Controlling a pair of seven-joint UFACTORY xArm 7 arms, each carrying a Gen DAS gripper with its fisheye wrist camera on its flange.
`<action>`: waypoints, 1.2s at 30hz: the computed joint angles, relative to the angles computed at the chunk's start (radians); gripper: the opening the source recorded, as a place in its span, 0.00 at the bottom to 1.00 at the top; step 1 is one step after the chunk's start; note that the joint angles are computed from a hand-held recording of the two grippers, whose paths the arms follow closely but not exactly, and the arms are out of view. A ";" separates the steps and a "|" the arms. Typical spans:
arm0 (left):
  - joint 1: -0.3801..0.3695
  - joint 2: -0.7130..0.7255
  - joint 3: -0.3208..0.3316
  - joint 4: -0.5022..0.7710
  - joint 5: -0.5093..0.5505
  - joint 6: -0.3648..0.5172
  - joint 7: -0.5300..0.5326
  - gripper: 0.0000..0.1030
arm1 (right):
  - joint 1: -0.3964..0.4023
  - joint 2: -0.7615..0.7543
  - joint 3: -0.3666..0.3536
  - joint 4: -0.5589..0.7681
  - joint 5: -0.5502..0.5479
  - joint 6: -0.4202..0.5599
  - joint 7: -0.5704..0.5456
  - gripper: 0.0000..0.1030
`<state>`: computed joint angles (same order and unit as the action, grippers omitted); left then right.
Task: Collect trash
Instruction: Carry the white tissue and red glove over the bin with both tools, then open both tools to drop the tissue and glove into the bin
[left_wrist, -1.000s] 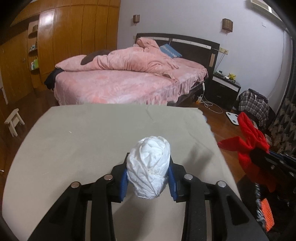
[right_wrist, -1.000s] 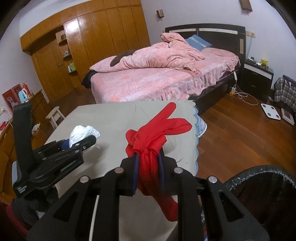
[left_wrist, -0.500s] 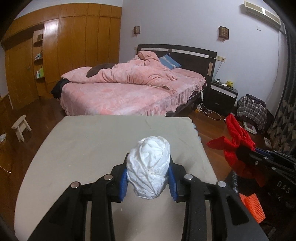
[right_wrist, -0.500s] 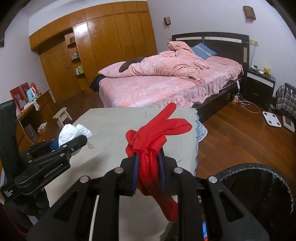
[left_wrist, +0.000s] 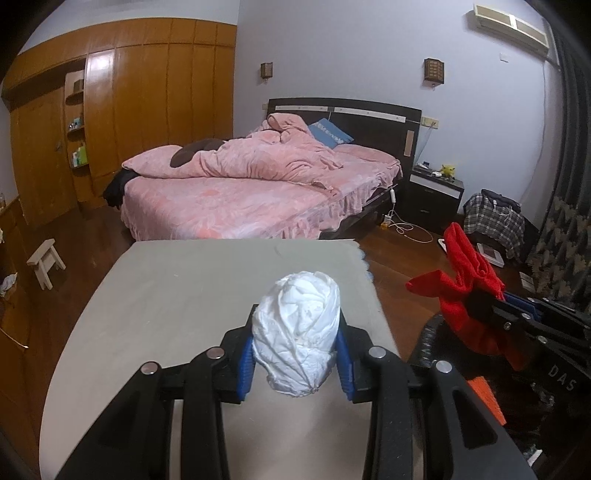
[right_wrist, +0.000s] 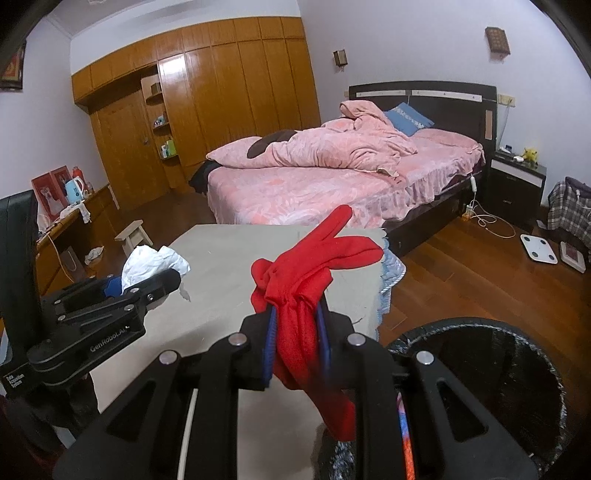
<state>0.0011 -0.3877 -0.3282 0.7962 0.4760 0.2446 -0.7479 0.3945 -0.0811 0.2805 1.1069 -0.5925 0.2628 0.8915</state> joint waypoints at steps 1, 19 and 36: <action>-0.004 -0.008 -0.003 -0.003 -0.001 0.000 -0.003 0.35 | 0.000 -0.011 0.000 -0.007 0.000 0.001 0.002 0.18; -0.049 -0.054 -0.088 0.012 -0.020 -0.017 -0.011 0.36 | -0.138 -0.283 0.084 -0.224 0.089 0.000 -0.035 0.19; -0.078 0.122 -0.184 0.121 0.143 -0.072 -0.128 0.38 | -0.256 -0.516 0.101 -0.424 0.230 0.045 -0.106 0.21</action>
<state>-0.0774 -0.2659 -0.5119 0.9175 0.6191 0.1724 -0.8759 0.1389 -0.5971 0.3818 0.6826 -0.3630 0.3073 0.7856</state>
